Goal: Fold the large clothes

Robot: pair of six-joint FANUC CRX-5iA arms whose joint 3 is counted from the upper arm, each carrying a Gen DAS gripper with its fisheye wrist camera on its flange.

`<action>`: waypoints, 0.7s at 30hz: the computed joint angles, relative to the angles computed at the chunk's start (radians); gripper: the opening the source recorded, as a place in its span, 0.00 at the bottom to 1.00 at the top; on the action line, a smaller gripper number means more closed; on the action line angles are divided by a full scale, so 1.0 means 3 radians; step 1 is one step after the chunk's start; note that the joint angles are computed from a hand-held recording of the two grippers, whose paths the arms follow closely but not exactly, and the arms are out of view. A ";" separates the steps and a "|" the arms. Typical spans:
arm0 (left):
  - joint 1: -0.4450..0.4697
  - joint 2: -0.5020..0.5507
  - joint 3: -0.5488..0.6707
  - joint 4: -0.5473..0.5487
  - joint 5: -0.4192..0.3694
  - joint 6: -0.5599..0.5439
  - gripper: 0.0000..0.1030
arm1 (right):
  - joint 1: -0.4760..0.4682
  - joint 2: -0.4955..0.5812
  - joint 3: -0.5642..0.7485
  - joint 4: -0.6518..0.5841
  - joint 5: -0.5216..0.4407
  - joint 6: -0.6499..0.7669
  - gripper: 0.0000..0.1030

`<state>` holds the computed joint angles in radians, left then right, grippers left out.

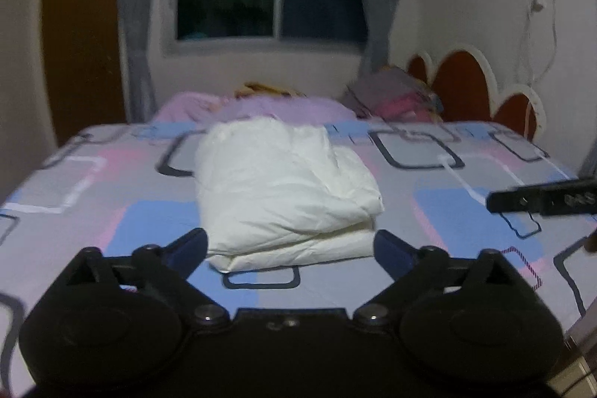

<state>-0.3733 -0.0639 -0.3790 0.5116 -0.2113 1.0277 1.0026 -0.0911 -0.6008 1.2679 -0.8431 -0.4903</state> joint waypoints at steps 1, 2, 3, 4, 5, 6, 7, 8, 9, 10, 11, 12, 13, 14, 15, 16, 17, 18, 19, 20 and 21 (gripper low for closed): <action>-0.0004 -0.0091 -0.0022 -0.0234 0.0026 0.0277 0.99 | 0.0087 -0.0043 -0.0063 0.0105 -0.0116 -0.0100 1.00; -0.0003 -0.0169 -0.0017 -0.0521 0.0032 0.0609 0.99 | 0.0180 -0.0076 -0.0087 0.0096 -0.0218 -0.0110 1.00; -0.0005 -0.0239 -0.0007 -0.0785 0.0011 0.0910 0.99 | 0.0271 -0.0098 -0.0090 0.0038 -0.0314 -0.0110 1.00; -0.0011 -0.0297 0.0035 -0.1073 -0.0071 0.1229 0.99 | 0.0369 -0.0114 -0.0087 -0.0017 -0.0420 -0.0133 1.00; -0.0028 -0.0341 0.0088 -0.1315 -0.0189 0.1506 1.00 | 0.0440 -0.0131 -0.0096 -0.0039 -0.0489 -0.0162 1.00; -0.0049 -0.0377 0.0112 -0.1449 -0.0280 0.1657 1.00 | 0.0514 -0.0150 -0.0111 -0.0049 -0.0548 -0.0193 1.00; -0.0083 -0.0415 0.0142 -0.1644 -0.0363 0.1864 1.00 | 0.0613 -0.0144 -0.0099 -0.0085 -0.0646 -0.0207 1.00; -0.0141 -0.0450 0.0195 -0.1937 -0.0455 0.2171 1.00 | 0.0679 -0.0141 -0.0094 -0.0108 -0.0715 -0.0208 1.00; -0.0182 -0.0483 0.0207 -0.2089 -0.0511 0.2322 1.00 | 0.0755 -0.0128 -0.0079 -0.0139 -0.0795 -0.0209 1.00; -0.0215 -0.0521 0.0199 -0.2185 -0.0547 0.2419 1.00 | 0.0830 -0.0104 -0.0047 -0.0189 -0.0882 -0.0194 1.00; -0.0253 -0.0549 0.0206 -0.2304 -0.0597 0.2548 1.00 | 0.0891 -0.0077 -0.0013 -0.0249 -0.0962 -0.0157 1.00; -0.0290 -0.0578 0.0215 -0.2422 -0.0657 0.2676 1.00 | 0.0952 -0.0044 0.0020 -0.0298 -0.1049 -0.0123 1.00; -0.0329 -0.0604 0.0229 -0.2542 -0.0710 0.2802 1.00 | 0.1011 0.0003 0.0062 -0.0341 -0.1150 -0.0083 1.00; -0.0364 -0.0629 0.0236 -0.2626 -0.0757 0.2882 1.00 | 0.1050 0.0033 0.0081 -0.0362 -0.1223 -0.0057 1.00; -0.0392 -0.0651 0.0248 -0.2691 -0.0809 0.2930 1.00 | 0.1095 0.0065 0.0107 -0.0385 -0.1301 -0.0041 1.00; -0.0413 -0.0665 0.0264 -0.2753 -0.0849 0.2977 1.00 | 0.1112 0.0071 0.0108 -0.0402 -0.1329 -0.0043 1.00; -0.0440 -0.0700 0.0266 -0.2822 -0.0888 0.3035 1.00 | 0.1129 0.0073 0.0108 -0.0412 -0.1352 -0.0048 1.00; -0.0449 -0.0720 0.0268 -0.2854 -0.0900 0.3058 1.00 | 0.1146 0.0077 0.0115 -0.0420 -0.1378 -0.0039 1.00; -0.0453 -0.0736 0.0263 -0.2857 -0.0903 0.3054 1.00 | 0.1168 0.0088 0.0132 -0.0423 -0.1412 -0.0031 1.00; -0.0464 -0.0753 0.0263 -0.2891 -0.0910 0.3075 1.00 | 0.1180 0.0088 0.0127 -0.0408 -0.1430 -0.0037 1.00; -0.0479 -0.0763 0.0271 -0.2932 -0.0920 0.3102 1.00 | 0.1186 0.0080 0.0116 -0.0384 -0.1434 -0.0045 1.00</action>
